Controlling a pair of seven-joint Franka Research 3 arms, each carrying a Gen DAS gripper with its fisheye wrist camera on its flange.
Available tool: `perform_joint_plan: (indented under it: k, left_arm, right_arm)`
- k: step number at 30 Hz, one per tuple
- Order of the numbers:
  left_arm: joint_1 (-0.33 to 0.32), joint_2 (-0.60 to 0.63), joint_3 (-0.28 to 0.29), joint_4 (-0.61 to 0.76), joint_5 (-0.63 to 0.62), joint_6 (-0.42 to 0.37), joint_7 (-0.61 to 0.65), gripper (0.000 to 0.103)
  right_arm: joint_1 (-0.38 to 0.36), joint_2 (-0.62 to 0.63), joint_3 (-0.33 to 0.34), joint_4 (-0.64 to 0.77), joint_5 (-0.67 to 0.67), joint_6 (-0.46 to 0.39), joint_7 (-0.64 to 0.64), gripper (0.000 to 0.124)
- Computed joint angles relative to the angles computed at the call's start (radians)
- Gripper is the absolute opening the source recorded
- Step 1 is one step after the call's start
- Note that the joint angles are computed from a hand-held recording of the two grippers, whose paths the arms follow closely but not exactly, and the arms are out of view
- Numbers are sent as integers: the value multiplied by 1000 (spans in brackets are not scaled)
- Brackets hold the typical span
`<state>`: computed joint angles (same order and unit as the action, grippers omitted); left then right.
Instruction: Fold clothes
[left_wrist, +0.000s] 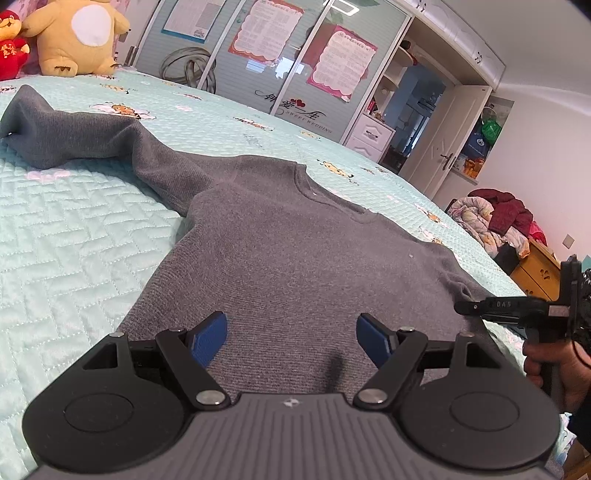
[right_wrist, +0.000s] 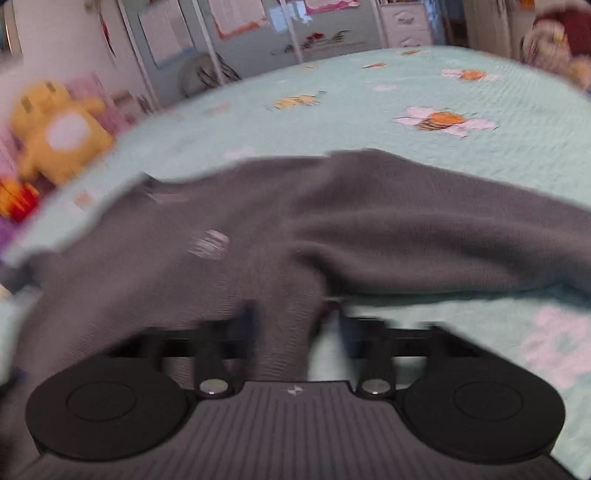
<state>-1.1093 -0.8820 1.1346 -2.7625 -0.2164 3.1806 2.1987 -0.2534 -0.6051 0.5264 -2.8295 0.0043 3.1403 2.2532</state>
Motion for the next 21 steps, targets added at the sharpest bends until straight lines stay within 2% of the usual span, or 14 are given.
perform_joint_plan:
  k: [1,4,6,7,9,10,11,13,14,16,17,18,19,21]
  left_arm:
    - [0,-1,0,0,0,0,0,80]
    - [0,-2,0,-2,-1,3,1,80]
    - [0,-1,-2,-3,0,4,0,80]
    - [1,1,-3,-4,0,5,-1,80]
    - [3,7,-8,-4,1,6,-4,80]
    - [5,11,-11,-4,2,5,-6,80]
    - [8,14,-15,-4,2,5,-8,80]
    - [15,16,-21,-5,0,4,-14,80]
    - [19,15,-23,-4,-3,1,-19,80]
    - [26,12,-26,-3,-9,-4,-29,80]
    - [37,18,-36,0,-16,-14,-42,80]
    - [57,33,-58,9,-24,-34,-62,79]
    - [77,46,-84,24,-31,-60,-77,79]
    - [64,46,-95,69,-32,-80,-54,80]
  right_arm:
    - [-29,-9,20,0,-25,-15,3,13]
    - [-31,-71,35,-15,-2,-53,48,16]
    - [-84,-174,120,-10,-22,-147,134,38]
    - [-100,-220,152,-6,-36,-190,173,43]
    - [-138,-287,225,4,-76,-176,240,59]
    - [-141,-300,234,13,-132,-162,289,62]
    - [-149,-278,252,22,-117,-93,279,68]
    - [-168,-153,269,55,-114,71,268,76]
    - [-196,-98,300,77,-105,108,262,77]
    - [-285,-26,397,111,-88,149,256,77]
    - [-348,-25,469,110,-82,163,250,77]
    - [-389,-14,511,110,-106,169,260,77]
    - [-396,8,518,107,-63,189,236,77]
    - [-385,1,505,70,-6,254,252,80]
